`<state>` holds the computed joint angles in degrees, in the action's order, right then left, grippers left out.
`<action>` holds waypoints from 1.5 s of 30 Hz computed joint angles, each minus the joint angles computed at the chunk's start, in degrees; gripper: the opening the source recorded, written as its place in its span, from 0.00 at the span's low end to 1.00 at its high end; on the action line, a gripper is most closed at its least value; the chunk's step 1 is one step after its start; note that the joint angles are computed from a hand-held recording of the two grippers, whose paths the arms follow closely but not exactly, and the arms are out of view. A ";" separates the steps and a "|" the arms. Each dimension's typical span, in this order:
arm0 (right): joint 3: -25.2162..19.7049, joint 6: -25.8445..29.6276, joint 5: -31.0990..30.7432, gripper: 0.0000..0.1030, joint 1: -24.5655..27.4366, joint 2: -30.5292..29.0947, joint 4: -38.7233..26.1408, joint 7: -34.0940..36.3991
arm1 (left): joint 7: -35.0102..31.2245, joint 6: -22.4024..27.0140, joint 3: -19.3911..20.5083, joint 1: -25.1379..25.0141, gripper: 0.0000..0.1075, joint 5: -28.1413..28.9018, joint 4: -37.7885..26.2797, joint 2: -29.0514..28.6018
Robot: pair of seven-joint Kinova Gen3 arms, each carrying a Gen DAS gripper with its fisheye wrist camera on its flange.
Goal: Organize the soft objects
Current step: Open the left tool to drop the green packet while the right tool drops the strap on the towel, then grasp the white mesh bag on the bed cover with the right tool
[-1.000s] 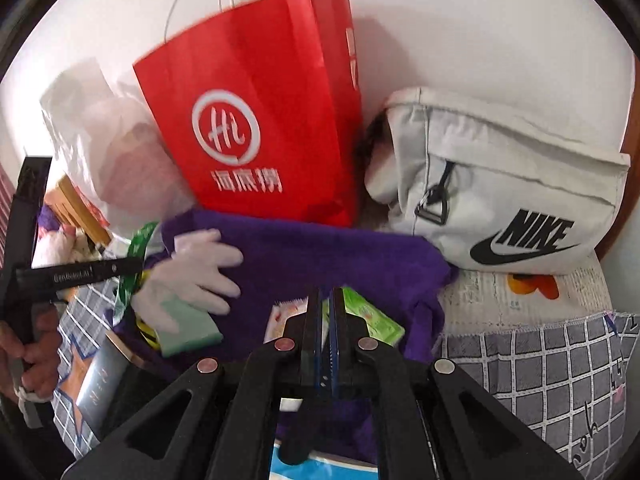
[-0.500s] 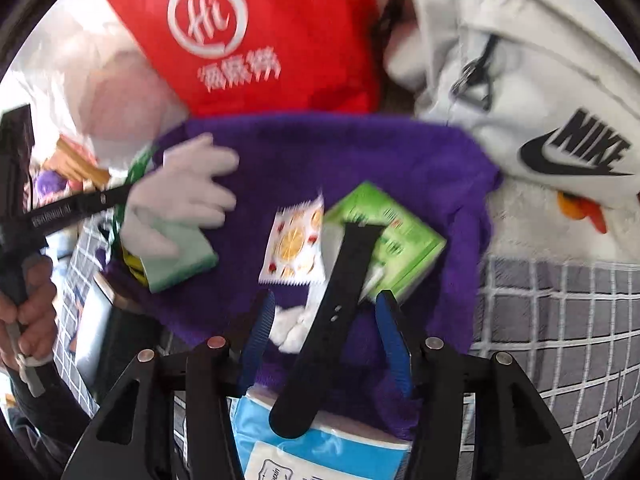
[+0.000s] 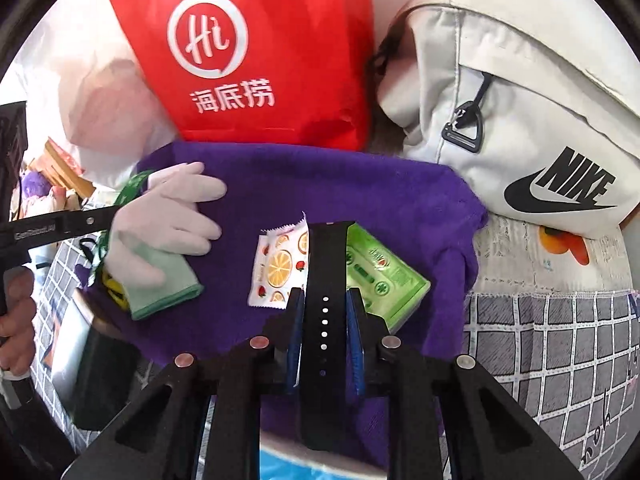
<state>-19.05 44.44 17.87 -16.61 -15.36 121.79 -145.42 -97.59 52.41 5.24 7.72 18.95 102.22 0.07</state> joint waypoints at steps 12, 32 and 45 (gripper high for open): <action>-0.89 -0.44 2.34 0.50 1.96 -2.55 1.14 -1.79 | -2.83 1.27 -0.33 -1.30 0.51 2.82 -0.16 -0.28; -16.67 13.10 6.45 0.55 0.38 -9.29 -4.40 -17.23 | -0.48 4.70 -1.16 2.03 0.56 -2.66 1.22 -16.60; -33.38 22.75 -6.02 0.55 3.77 -18.26 -7.69 -22.81 | 0.01 13.77 -5.12 2.94 0.56 -3.74 7.20 -32.63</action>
